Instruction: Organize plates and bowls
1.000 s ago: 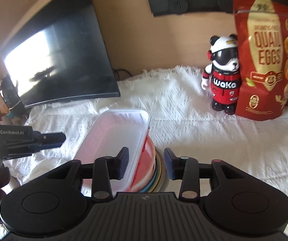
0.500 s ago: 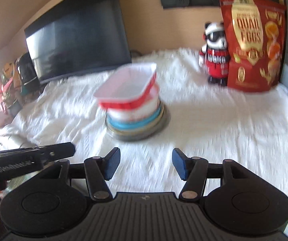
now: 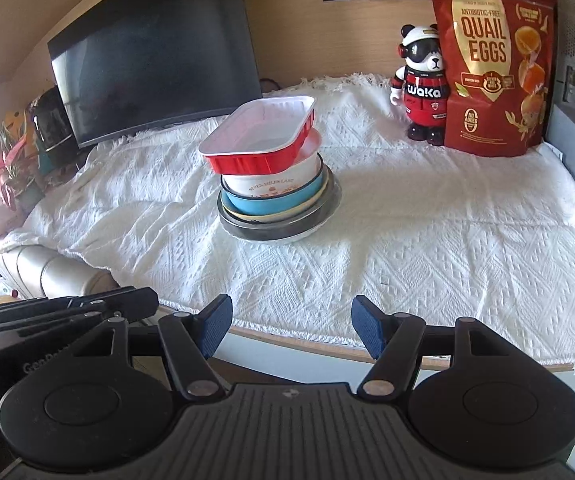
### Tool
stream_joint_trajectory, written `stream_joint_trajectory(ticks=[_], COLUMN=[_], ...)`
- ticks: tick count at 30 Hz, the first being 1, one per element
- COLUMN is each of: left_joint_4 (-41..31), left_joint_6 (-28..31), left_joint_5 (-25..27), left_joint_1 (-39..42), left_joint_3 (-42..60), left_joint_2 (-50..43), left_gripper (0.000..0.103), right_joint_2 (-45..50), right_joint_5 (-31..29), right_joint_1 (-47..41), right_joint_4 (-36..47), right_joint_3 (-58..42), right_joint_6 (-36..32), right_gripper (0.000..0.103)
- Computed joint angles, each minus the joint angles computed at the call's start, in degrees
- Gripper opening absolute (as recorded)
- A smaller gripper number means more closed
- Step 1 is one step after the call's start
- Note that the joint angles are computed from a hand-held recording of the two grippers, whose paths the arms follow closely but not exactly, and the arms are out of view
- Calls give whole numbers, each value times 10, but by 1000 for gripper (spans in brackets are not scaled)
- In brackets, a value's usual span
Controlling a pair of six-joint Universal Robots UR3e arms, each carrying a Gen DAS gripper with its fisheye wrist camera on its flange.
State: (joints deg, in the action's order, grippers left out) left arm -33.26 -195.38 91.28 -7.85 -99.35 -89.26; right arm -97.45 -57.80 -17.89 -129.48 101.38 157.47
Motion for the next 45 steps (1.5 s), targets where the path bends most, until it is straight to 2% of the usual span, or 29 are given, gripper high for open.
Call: stream_joint_trajectory(ticks=[9,45], left_joint_4=[-20,-22], left_joint_6=[4,7], left_joint_5=[-2,-7], left_joint_1=[-3,-5], left_joint_3=[5,7], left_joint_2=[0,0], left_gripper=[14,14], right_joint_2=[4,3], right_joint_5=[-9,-11], right_joint_1=[8,6], right_joint_4=[10,23], right_joint_3=[-3,-5], right_joint_6=[-2,-5], right_gripper=[67,68])
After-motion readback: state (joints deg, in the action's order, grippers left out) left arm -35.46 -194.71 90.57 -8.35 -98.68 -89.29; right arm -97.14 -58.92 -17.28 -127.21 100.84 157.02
